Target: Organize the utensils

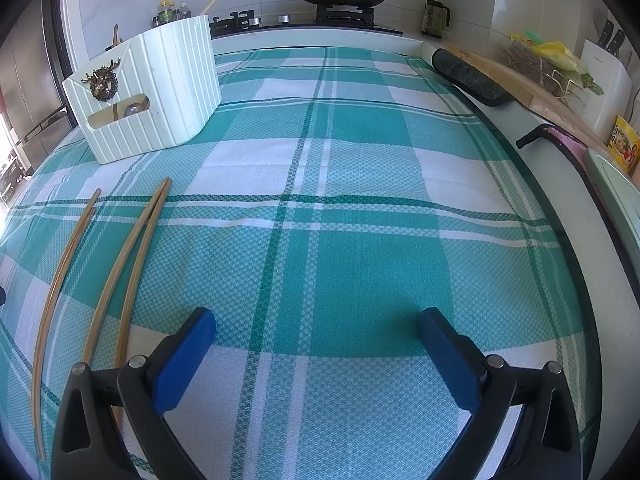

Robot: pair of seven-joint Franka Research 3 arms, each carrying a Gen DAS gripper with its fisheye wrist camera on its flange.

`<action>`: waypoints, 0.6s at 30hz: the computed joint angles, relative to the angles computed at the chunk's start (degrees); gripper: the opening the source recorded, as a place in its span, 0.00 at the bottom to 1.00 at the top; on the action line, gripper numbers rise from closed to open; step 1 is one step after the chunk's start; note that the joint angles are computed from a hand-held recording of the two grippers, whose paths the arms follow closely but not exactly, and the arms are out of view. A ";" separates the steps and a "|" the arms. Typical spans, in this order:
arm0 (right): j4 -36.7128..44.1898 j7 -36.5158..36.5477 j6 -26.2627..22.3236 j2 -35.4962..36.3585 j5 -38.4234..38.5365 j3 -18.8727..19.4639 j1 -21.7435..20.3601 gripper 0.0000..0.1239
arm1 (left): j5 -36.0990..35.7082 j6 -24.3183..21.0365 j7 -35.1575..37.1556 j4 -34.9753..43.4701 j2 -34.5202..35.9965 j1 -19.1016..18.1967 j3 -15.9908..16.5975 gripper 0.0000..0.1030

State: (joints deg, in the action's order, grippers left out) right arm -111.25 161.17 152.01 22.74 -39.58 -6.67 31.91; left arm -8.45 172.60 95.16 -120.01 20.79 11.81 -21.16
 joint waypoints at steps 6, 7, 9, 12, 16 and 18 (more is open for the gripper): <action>0.01 -0.02 0.00 0.02 0.03 -0.04 0.04 0.83 | 2.78 0.55 -2.20 0.12 0.12 -2.20 2.18 0.77; -0.07 0.00 0.01 -0.04 0.01 -0.05 0.05 0.83 | 3.24 0.40 -2.34 0.09 0.13 -2.33 2.29 0.77; 0.04 -0.03 -0.01 0.04 0.04 -0.04 0.05 0.83 | 3.84 0.35 -2.51 -0.01 0.18 -2.47 2.26 0.77; 0.02 -0.03 -0.01 0.03 0.04 -0.06 0.06 0.83 | 4.18 0.56 -2.64 -0.35 0.13 -2.26 1.99 0.77; -0.02 -0.03 0.01 0.00 0.03 -0.08 0.07 0.83 | 4.27 0.67 -2.72 -0.25 0.27 -1.70 1.51 0.77; 0.02 -0.04 0.00 0.04 0.04 -0.07 0.07 0.83 | 4.26 0.40 -2.68 0.06 0.42 -1.45 1.35 0.77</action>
State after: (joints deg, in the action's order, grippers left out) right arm -111.23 161.13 152.01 22.78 -39.54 -6.74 31.98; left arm -4.19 173.00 92.48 -119.96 21.21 10.36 -19.81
